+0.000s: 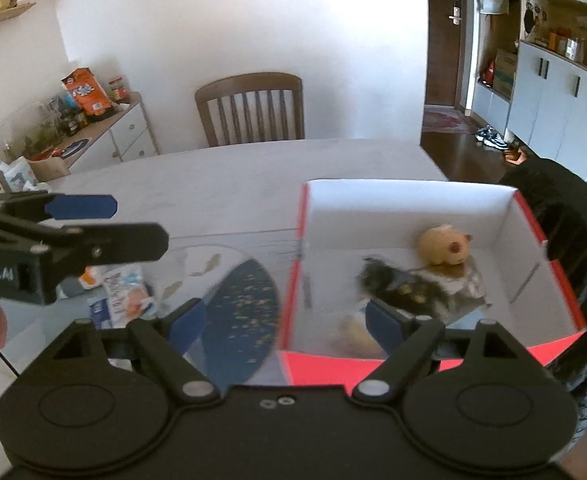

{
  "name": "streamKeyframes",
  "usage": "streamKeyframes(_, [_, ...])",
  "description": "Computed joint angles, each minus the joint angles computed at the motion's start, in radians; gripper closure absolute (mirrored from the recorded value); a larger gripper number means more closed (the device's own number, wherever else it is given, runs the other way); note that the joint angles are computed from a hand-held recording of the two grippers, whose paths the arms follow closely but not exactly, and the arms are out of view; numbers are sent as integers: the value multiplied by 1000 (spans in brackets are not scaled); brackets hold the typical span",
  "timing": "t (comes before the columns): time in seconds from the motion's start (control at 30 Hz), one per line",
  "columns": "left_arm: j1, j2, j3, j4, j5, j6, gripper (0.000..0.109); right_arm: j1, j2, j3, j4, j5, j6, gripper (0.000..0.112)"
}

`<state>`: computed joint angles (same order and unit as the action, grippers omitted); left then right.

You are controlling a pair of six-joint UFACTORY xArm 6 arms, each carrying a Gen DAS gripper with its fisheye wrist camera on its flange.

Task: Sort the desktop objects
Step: 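Withdraw both open tools from the box back toward the table snacks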

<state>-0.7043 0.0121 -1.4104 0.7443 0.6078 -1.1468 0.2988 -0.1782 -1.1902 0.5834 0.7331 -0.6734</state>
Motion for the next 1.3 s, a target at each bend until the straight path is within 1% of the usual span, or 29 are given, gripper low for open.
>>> streamKeyframes(0.3, [44,-205,235,87,18,-91,6,149,-62,116,-38,-87,44,23])
streamKeyframes(0.53, [68,-324,371,157,56,-153,6,231,-63,165,-71,-143,114,23])
streamKeyframes(0.63, [82,-371,425,162,62,-166,6,258,-57,183,-103,-166,153,23])
streamKeyframes(0.73, [99,-408,471,169,63,-192,6,276,-62,207,-122,-183,171,23])
streamKeyframes(0.8, [118,-434,505,159,49,-193,6,289,-59,212,-137,-191,191,23])
streamKeyframes(0.93, [143,-476,560,184,41,-201,6,313,-47,215,-159,-204,225,23])
streamKeyframes(1.13, [212,-518,641,181,-18,-182,6,347,-24,217,-199,-225,266,23])
streamKeyframes(1.3, [237,-518,666,222,4,-180,6,370,-2,222,-249,-235,317,23])
